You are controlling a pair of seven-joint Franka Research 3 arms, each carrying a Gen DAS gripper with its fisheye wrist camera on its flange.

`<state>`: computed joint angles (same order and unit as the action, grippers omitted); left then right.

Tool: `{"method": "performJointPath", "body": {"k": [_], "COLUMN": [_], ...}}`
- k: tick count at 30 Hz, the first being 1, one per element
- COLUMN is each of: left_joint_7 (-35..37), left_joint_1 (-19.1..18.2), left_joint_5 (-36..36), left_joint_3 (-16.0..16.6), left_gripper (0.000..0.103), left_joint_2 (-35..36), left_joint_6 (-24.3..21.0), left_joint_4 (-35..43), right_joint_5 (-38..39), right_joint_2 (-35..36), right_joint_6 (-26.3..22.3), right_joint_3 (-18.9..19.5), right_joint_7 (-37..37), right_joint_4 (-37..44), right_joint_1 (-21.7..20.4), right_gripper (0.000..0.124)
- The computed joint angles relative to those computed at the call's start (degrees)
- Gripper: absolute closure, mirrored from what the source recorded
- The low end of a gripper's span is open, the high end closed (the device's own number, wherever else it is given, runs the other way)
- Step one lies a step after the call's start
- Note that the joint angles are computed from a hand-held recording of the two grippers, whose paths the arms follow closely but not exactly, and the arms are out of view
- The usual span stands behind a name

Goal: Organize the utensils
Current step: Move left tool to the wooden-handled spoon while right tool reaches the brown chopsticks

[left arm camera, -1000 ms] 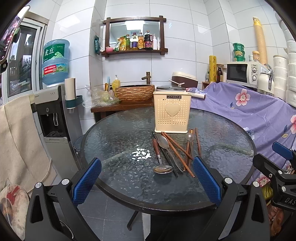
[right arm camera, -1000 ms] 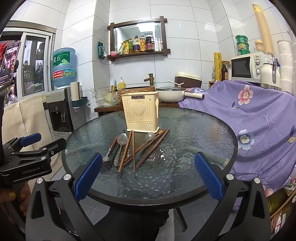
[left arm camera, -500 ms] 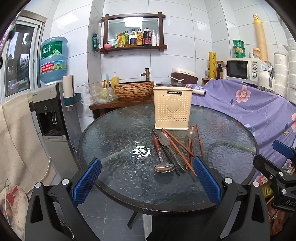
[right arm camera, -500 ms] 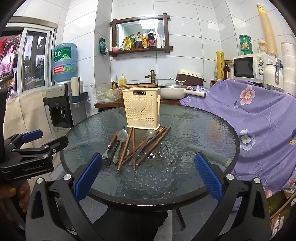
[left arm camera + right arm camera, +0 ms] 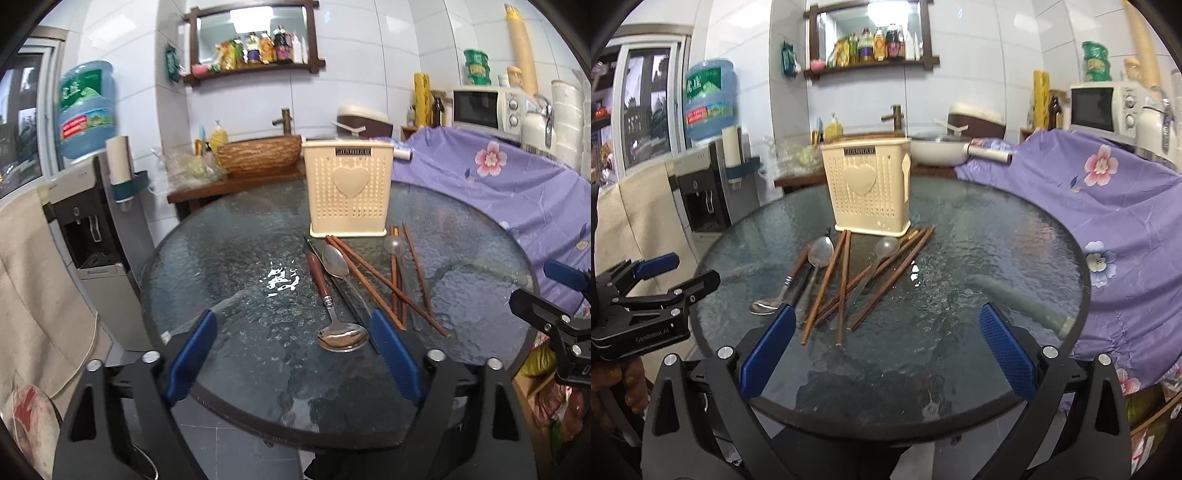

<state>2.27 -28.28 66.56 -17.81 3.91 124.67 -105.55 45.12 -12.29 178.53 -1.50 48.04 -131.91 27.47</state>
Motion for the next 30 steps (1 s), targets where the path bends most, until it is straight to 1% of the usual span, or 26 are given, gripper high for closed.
{"method": "performJointPath", "body": {"k": [3,4,6,8,9,10,12,14,15,17,21,23,24,26,30], "left_joint_7": [5.11,6.19,8.88,11.48,12.68,14.25,16.26,17.96,18.66,20.08,22.34,23.54,24.02,24.84,26.46], "left_joint_1": [1.82,2.35,3.54,4.88,5.32,5.79,6.18,6.56,6.63,6.72,6.25,6.17,6.15,6.2,6.27], "left_joint_5": [-4.67,-6.03,-9.4,-13.21,-14.82,-16.72,-19.18,-21.46,-22.3,-23.52,-24.15,-24.67,-25.14,-26.2,-27.36], "left_joint_3": [1.21,1.57,2.3,3.08,3.34,3.59,4.09,4.62,4.84,5.34,6.26,6.65,6.78,7.0,7.41], "left_gripper": [0.033,0.035,0.044,0.048,0.051,0.052,0.053,0.056,0.057,0.059,0.061,0.061,0.061,0.061,0.061], "left_joint_2": [1.26,1.49,2.23,2.99,3.48,4.16,5.32,6.36,6.91,8.02,10.34,11.36,11.8,12.31,12.96], "left_joint_6": [3.94,5.3,8.3,11.71,12.81,13.67,14.06,14.23,14.3,14.06,12.44,12.05,11.9,11.78,11.71], "left_joint_4": [1.48,1.61,2.23,2.7,3.09,3.7,4.94,6.12,6.81,8.21,11.3,12.48,12.96,13.56,14.29], "right_joint_5": [-6.99,-8.13,-12.53,-17.75,-19.45,-20.21,-23.62,-24.44,-24.93,-28.51,-34.01,-34.08,-34.27,-35.2,-32.65], "right_joint_2": [3.45,4.32,6.88,9.59,11.48,12.69,16.31,19.56,21.77,26.14,32.92,36.37,37.49,40.39,46.12], "right_joint_6": [-3.3,-4.33,-7.44,-10.86,-13.34,-14.74,-18.77,-23.54,-26.28,-30.95,-36.23,-39.0,-39.78,-41.75,-48.11], "right_joint_3": [2.73,3.05,4.08,4.8,4.79,4.8,4.58,4.56,4.5,3.8,3.0,3.07,3.02,2.51,3.66], "right_joint_7": [5.82,6.81,10.74,15.81,17.83,18.84,22.91,25.07,26.38,30.62,35.48,37.34,38.02,40.3,42.27], "right_joint_4": [3.77,4.89,8.12,11.71,14.43,16.13,21.28,26.37,29.73,36.26,45.9,51.06,52.68,56.87,66.25], "right_joint_1": [-4.52,-5.2,-7.37,-9.3,-9.95,-10.38,-11.18,-11.85,-12.1,-11.77,-10.75,-10.99,-11.03,-10.83,-12.4], "right_gripper": [0.026,0.026,0.03,0.045,0.047,0.053,0.057,0.064,0.065,0.073,0.083,0.089,0.09,0.096,0.102]}}
